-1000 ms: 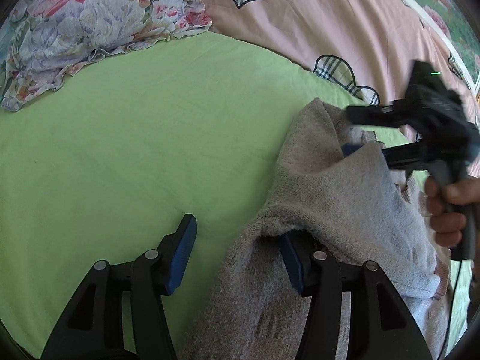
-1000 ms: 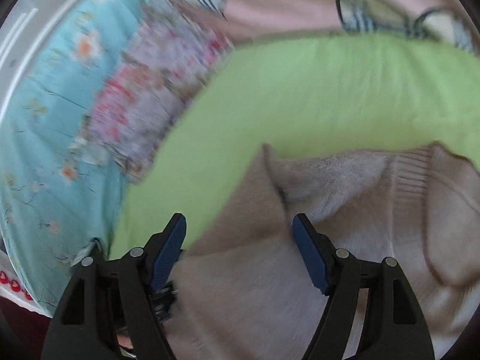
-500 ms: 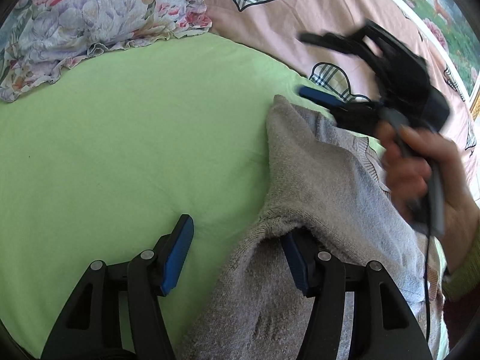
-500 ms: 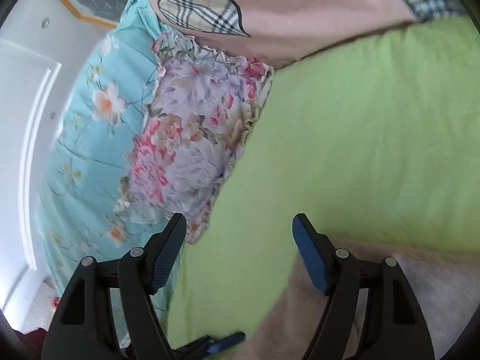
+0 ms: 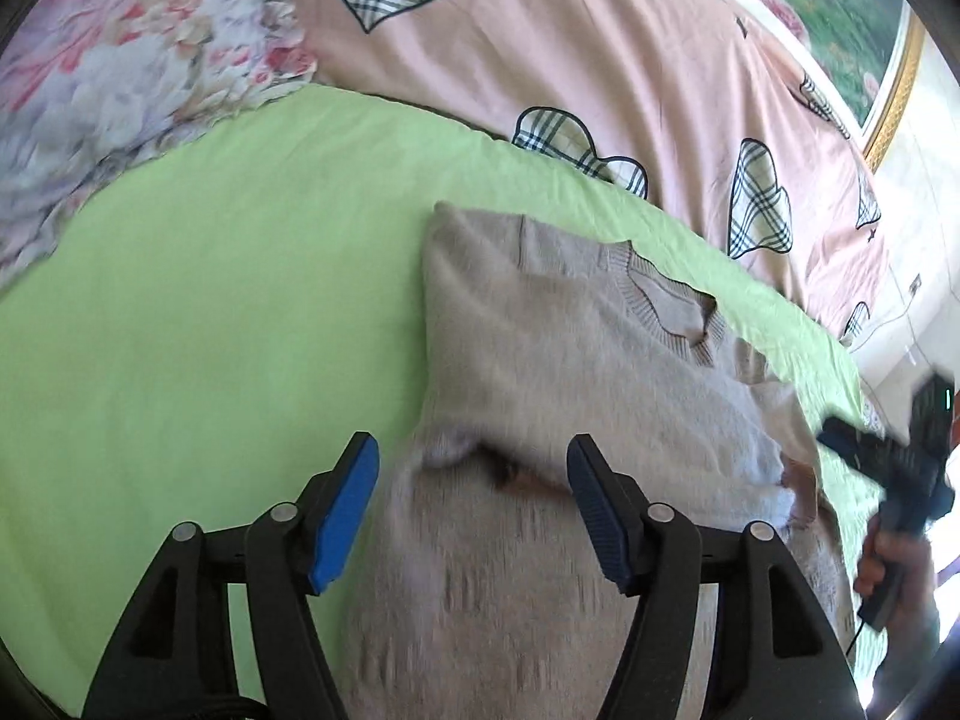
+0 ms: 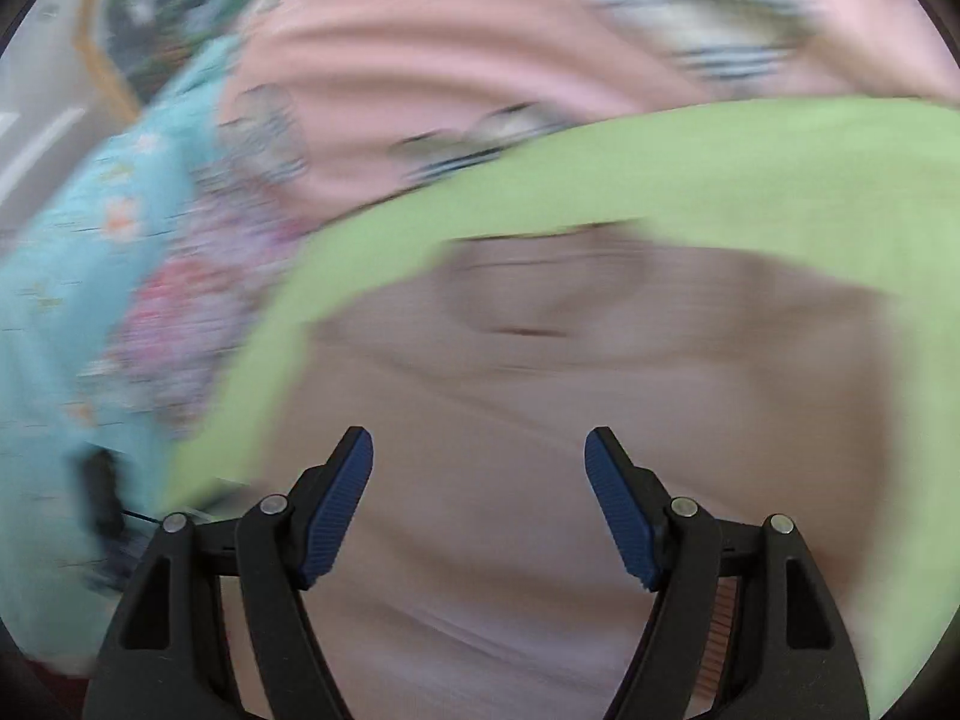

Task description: Fold small clothes

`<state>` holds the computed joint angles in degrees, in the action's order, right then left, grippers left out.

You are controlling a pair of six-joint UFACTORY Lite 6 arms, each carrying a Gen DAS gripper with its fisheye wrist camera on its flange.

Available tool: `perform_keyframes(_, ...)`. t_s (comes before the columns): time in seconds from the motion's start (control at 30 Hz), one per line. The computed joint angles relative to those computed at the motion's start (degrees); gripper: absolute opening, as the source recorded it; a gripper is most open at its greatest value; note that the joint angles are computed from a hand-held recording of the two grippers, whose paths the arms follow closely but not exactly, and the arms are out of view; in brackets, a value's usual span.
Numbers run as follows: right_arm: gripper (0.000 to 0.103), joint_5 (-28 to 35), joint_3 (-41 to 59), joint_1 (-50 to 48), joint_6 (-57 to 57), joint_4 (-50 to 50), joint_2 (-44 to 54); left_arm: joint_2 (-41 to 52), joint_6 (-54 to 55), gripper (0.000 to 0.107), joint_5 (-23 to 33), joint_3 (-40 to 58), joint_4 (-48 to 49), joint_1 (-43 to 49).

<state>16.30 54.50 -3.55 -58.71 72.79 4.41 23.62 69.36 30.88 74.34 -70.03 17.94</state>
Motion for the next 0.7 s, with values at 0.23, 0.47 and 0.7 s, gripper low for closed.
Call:
perform_keyframes(0.23, 0.073, 0.3, -4.4, -6.8, 2.6, -8.0, 0.2, 29.5, -36.6, 0.066, 6.4, 42.0, 31.1, -3.7)
perform_keyframes(0.47, 0.007, -0.1, -4.9, -5.1, -1.5, -4.0, -1.4, 28.9, -47.5, 0.061, 0.4, 41.5, 46.1, -7.7)
perform_keyframes(0.7, 0.011, -4.2, 0.9, -4.9, 25.0, -32.6, 7.0, 26.7, -63.6, 0.060, -5.6, 36.7, 62.5, -9.7)
